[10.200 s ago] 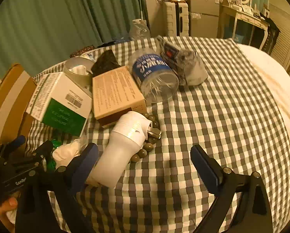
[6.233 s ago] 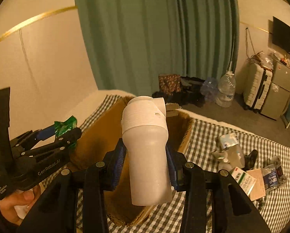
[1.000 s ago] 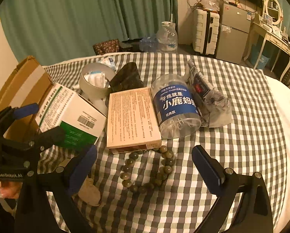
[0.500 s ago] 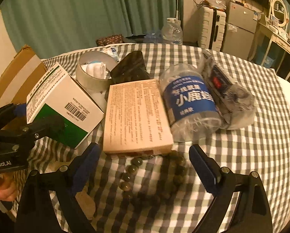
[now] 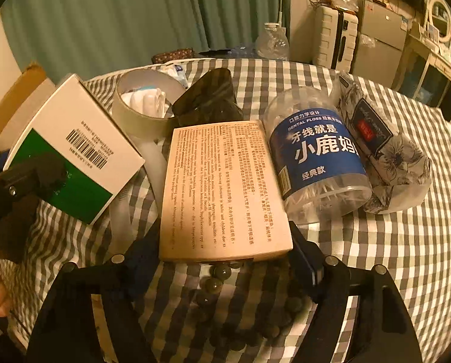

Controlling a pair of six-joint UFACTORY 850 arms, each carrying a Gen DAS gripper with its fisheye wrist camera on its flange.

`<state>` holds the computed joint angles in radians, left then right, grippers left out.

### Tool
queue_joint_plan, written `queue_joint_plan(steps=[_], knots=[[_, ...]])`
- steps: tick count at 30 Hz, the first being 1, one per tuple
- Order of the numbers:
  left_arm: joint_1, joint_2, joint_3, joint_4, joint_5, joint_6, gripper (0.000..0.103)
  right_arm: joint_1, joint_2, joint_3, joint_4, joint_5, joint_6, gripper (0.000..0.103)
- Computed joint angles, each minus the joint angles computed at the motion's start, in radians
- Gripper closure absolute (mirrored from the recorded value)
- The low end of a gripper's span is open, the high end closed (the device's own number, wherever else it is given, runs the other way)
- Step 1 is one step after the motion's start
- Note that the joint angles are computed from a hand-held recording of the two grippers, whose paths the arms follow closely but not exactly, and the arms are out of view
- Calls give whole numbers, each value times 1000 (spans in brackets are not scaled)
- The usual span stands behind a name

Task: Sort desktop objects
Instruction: 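Grasp the white-green medicine box with the left gripper while the right grasps the tan box, then lift and carry both boxes over the cardboard box with both grippers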

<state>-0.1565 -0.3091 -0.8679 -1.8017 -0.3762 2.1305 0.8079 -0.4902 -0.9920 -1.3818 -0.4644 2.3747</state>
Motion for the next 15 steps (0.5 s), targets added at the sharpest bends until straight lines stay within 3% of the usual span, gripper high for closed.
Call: queue_joint_plan(steps=[11,15], knots=[[1,58,36,-96,20,66,21,13,39,32,-38,-7,84,29],[7,111,70,-126,19,108,21,34,49,21,48,-58,-8,29]])
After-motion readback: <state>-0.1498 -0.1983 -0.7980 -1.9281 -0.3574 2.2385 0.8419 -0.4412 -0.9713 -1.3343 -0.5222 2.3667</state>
